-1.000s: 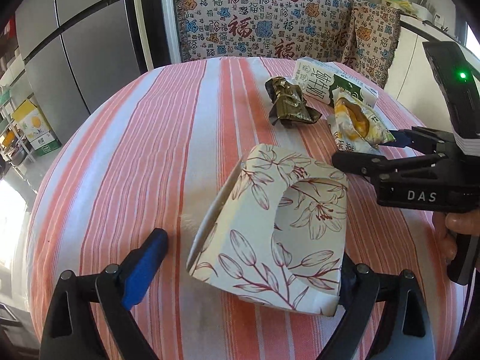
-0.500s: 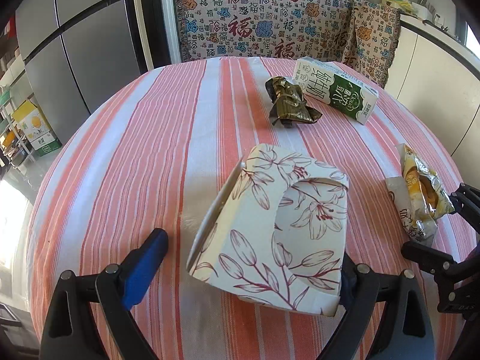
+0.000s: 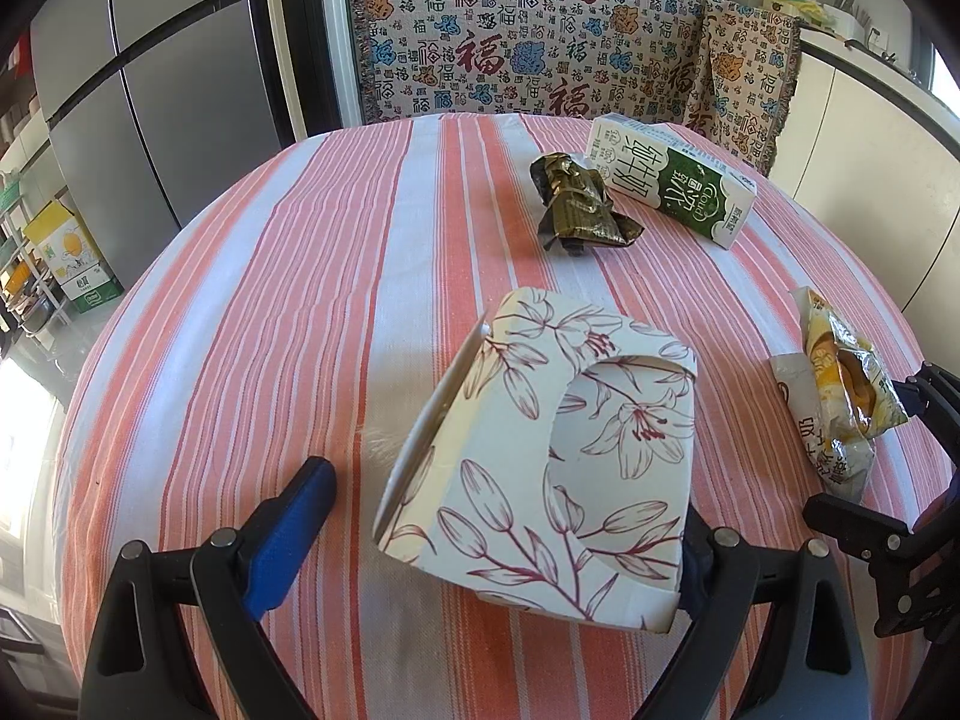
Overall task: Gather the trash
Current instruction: 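Hold the box in the left tool while the right tool grasps the yellow-green snack bag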
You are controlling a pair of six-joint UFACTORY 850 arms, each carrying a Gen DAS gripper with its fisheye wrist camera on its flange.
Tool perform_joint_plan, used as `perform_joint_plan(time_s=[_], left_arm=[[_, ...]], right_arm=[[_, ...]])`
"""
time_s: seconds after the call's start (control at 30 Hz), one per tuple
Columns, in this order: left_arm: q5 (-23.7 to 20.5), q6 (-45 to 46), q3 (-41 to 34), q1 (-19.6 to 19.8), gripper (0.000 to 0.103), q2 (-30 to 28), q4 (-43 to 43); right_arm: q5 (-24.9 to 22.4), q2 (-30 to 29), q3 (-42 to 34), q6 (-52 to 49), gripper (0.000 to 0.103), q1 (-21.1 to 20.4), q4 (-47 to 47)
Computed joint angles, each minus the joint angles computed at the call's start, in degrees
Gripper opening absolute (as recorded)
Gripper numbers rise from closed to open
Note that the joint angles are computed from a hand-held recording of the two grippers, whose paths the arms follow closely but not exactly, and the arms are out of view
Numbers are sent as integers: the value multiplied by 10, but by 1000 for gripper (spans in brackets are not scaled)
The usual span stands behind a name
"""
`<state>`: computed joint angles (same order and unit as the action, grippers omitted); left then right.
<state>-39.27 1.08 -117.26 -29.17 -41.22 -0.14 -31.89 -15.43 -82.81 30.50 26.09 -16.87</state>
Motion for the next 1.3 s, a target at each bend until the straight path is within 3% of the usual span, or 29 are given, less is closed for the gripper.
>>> perform_joint_plan(time_s=[0.17, 0.3, 0.43, 0.5, 0.63, 0.7, 0.73, 0.77, 0.8, 0.83, 0.87, 1.07, 1.3], left_arm=[[1, -2, 2, -1, 96, 1, 2], [-5, 33, -1, 4, 97, 1, -26], [-48, 131, -21, 18, 97, -4, -105], [-54, 183, -20, 23, 97, 1, -158], [-48, 178, -39, 7, 96, -7, -97], [-74, 175, -68, 8, 95, -25, -98], [-83, 181, -76, 9, 83, -31, -110], [-96, 197, -82, 12, 62, -34, -133], [-102, 207, -80, 13, 54, -33, -148], [-84, 205, -60, 11, 47, -18, -144], [-70, 206, -44, 10, 41, -6, -146], [-55, 166, -19, -7, 37, 19, -128], [-59, 144, -39, -52, 37, 19, -150]], right_arm=[[2, -1, 0, -9, 97, -3, 10], [25, 7, 9, -79, 101, -18, 92], [-34, -3, -28, -151, 90, -33, 175], [-29, -3, -41, -149, 89, -34, 183], [-80, -37, -105, -126, 88, -28, 150], [-119, -63, -139, -146, 86, -34, 175], [-127, -68, -145, -144, 70, -36, 179], [-125, -66, -143, -144, 52, -37, 181], [-115, -57, -134, -144, 48, -37, 185], [-105, -46, -122, -139, 37, -36, 181], [-94, -34, -111, -132, 32, -33, 173], [-49, 42, -33, -105, 26, -35, 163], [-17, 131, 53, -90, 26, -80, 177]])
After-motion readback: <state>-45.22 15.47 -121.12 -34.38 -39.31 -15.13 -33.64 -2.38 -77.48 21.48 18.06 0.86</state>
